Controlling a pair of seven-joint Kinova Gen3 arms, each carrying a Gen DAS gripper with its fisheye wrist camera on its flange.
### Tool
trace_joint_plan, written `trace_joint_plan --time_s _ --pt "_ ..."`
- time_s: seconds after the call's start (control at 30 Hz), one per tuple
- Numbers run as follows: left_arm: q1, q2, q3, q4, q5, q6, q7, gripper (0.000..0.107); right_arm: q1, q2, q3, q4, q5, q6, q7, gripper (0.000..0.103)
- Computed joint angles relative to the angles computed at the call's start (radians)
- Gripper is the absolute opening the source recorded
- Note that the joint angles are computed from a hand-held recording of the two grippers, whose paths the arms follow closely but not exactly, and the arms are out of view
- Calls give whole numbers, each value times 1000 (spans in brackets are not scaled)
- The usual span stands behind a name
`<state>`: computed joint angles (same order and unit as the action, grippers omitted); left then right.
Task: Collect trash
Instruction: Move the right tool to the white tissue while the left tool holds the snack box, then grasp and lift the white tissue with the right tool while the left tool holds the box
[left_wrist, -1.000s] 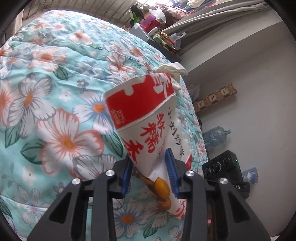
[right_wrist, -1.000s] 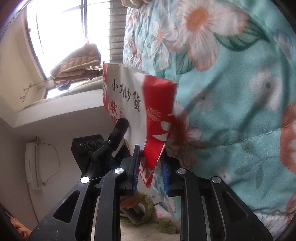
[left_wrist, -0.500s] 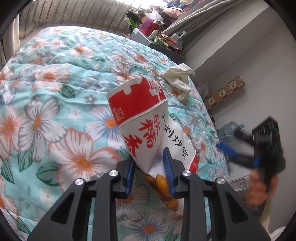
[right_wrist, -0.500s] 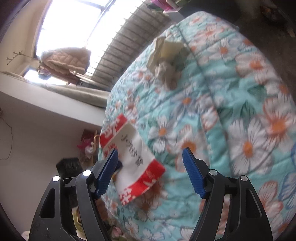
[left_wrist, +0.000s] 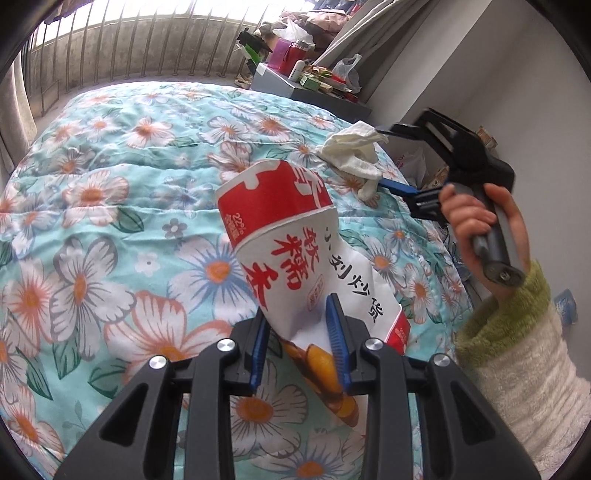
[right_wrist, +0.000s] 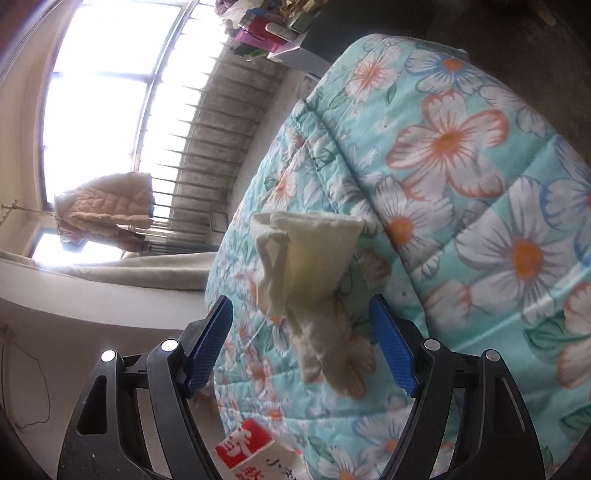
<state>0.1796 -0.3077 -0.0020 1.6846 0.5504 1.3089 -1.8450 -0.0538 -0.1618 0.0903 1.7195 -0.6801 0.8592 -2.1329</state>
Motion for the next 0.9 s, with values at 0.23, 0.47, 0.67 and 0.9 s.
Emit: trace_joint_plan --time_s 0.23,0.47,0.67,0.9 --pt "2 2 1 -2 -3 -4 -2 29 -15 62 -91 -78 183 -8 -115 55" --pt "6 -3 3 -2 -4 -12 1 29 -46 54 -81 -61 192 -35 -122 14" --pt "7 -12 -1 2 2 -16 5 29 -46 -62 -47 -12 154 6 -47 10" --pt "13 -30 -19 8 33 -21 -6 27 -70 -208 -33 43 166 61 -54 9"
